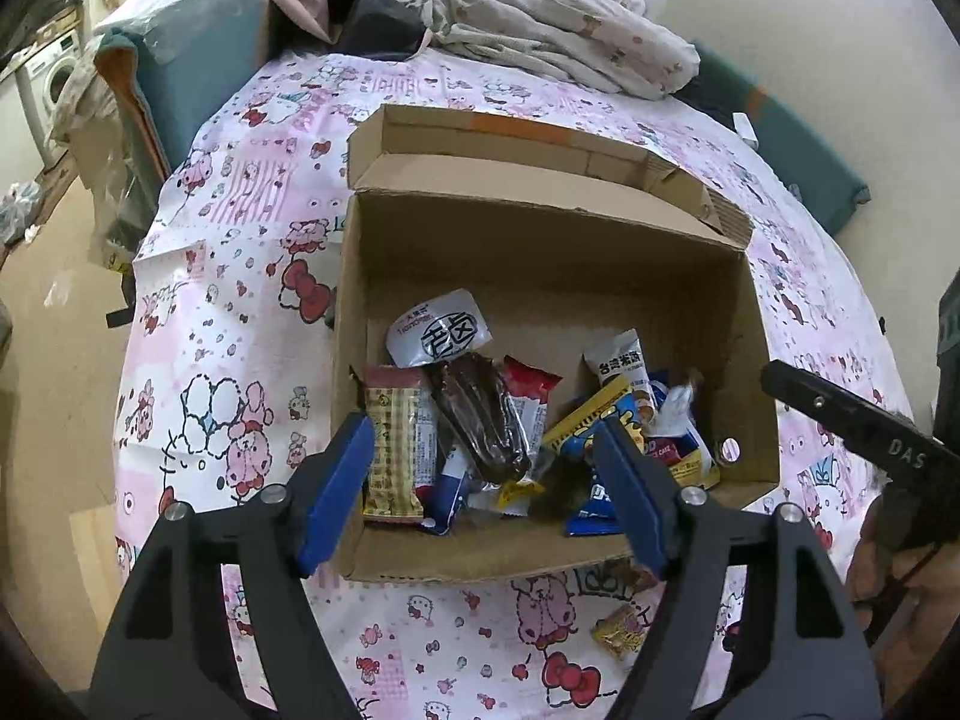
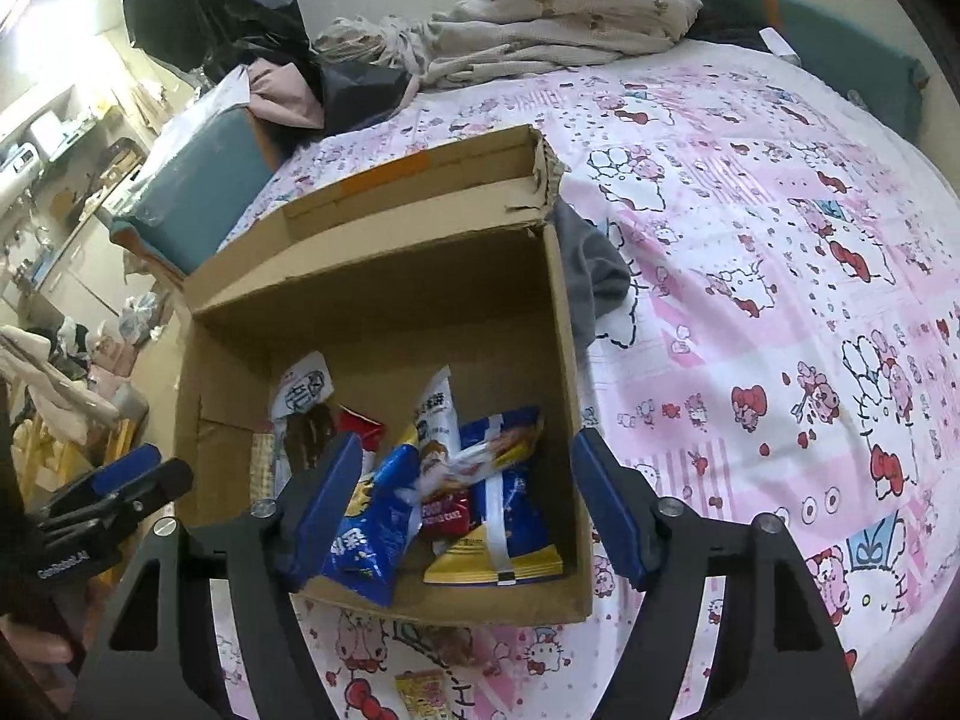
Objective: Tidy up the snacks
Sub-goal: 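Grasp a yellow bear-print bar with the left tool while the right tool grasps a wrapped candy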
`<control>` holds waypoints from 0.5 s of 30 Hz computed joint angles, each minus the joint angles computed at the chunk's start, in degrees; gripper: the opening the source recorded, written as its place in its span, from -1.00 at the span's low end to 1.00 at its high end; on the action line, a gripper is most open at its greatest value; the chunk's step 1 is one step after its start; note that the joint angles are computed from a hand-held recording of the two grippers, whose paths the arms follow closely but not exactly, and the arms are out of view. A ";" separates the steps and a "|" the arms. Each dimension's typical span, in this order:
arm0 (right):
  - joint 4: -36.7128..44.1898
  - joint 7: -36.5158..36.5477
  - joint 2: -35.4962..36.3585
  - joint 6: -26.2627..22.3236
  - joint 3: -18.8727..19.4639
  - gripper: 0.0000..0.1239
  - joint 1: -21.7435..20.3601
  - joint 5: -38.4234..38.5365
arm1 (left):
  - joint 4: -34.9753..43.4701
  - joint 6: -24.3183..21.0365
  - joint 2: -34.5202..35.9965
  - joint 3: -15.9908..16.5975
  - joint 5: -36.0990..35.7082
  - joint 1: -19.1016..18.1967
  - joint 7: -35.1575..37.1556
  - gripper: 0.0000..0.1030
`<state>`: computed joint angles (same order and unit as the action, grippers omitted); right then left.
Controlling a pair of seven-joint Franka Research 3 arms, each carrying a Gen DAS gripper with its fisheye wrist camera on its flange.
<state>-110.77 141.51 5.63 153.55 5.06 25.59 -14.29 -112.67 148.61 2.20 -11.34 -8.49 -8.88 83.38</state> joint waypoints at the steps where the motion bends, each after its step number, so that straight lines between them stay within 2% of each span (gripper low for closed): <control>1: -0.09 0.10 -0.15 -0.07 0.00 0.21 -0.02 0.22 | 0.00 -0.15 0.00 0.05 -0.07 0.06 -0.21 0.41; 6: -2.24 1.08 -1.91 0.85 0.34 0.21 -0.46 1.87 | -0.14 -0.60 -0.21 0.24 -1.29 0.44 -0.80 0.41; 10: -4.28 0.91 -3.73 -0.29 1.30 0.21 -0.72 3.95 | -0.78 -0.59 -0.97 0.36 -1.25 0.49 -0.88 0.41; 13: -4.56 -4.24 -4.25 -4.48 2.63 0.21 -0.59 10.48 | -1.72 -0.48 -1.98 0.57 -1.69 0.48 -1.08 0.41; 15: -5.72 -8.35 -4.78 -4.38 3.44 0.21 -0.16 15.40 | -2.44 -0.78 -2.77 0.74 -1.31 0.44 -1.66 0.41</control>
<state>-116.48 133.16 0.85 149.17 8.49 25.42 1.10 -115.11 147.83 -0.56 -10.60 -9.80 -8.45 81.72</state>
